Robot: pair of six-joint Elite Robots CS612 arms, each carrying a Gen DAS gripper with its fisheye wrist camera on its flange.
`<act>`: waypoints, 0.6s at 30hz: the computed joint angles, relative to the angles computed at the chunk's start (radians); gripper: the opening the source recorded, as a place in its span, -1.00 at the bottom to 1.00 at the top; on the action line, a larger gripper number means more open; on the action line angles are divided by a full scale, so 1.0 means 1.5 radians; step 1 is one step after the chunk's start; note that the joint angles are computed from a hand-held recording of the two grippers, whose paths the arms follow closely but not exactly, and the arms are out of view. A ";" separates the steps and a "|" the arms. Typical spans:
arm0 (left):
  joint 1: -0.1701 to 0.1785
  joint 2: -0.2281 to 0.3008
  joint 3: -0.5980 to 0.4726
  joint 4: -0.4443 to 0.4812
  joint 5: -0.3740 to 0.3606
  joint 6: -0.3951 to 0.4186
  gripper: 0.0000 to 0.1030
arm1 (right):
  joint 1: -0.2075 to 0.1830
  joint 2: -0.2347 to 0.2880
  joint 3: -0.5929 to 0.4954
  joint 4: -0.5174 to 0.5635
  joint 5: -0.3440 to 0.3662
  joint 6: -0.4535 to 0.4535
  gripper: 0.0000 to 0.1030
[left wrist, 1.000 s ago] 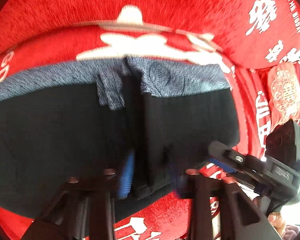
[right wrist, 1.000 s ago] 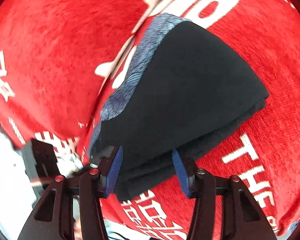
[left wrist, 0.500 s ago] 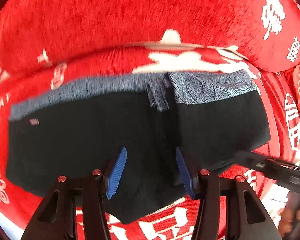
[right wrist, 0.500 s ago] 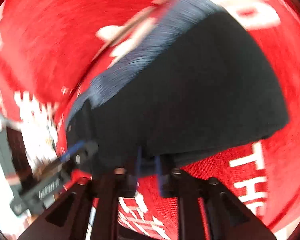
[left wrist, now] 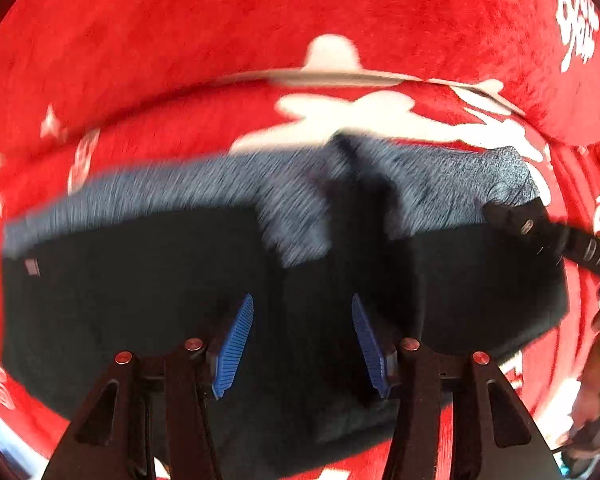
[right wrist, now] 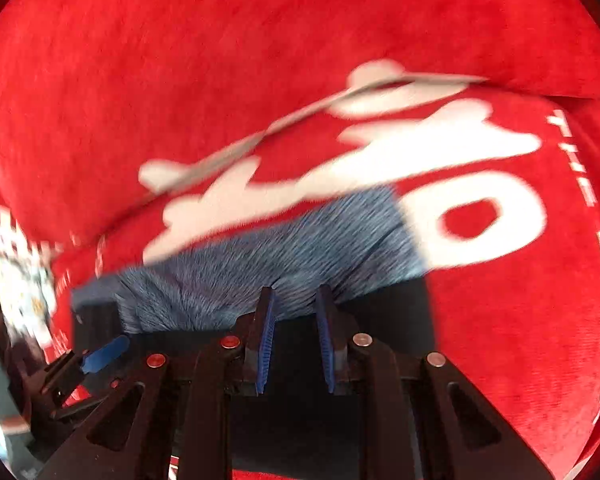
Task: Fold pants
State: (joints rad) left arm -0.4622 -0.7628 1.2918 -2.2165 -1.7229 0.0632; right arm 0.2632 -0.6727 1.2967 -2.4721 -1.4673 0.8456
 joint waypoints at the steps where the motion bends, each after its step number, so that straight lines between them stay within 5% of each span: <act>1: 0.006 -0.007 0.010 -0.005 0.003 0.004 0.04 | 0.003 0.003 -0.001 -0.006 0.019 -0.007 -0.55; 3: 0.010 -0.017 0.019 0.000 0.018 0.017 0.04 | 0.011 0.014 -0.011 -0.032 0.066 -0.019 -0.55; 6: 0.026 -0.024 0.015 0.015 -0.034 0.038 0.04 | 0.017 0.029 -0.030 -0.048 0.111 -0.025 -0.54; 9: 0.032 -0.021 0.000 0.025 -0.094 0.067 0.04 | 0.022 0.021 -0.026 -0.058 0.088 -0.004 -0.54; 13: 0.032 0.002 -0.044 0.093 -0.207 0.121 0.04 | 0.028 -0.006 -0.013 -0.019 -0.006 -0.026 -0.54; 18: 0.019 0.012 -0.058 0.133 -0.231 0.156 0.04 | 0.015 -0.039 0.030 -0.011 -0.025 -0.020 -0.54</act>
State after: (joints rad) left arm -0.4344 -0.7447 1.2053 -2.0164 -2.0701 0.2965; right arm 0.2851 -0.7305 1.3417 -2.4879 -1.5050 0.8153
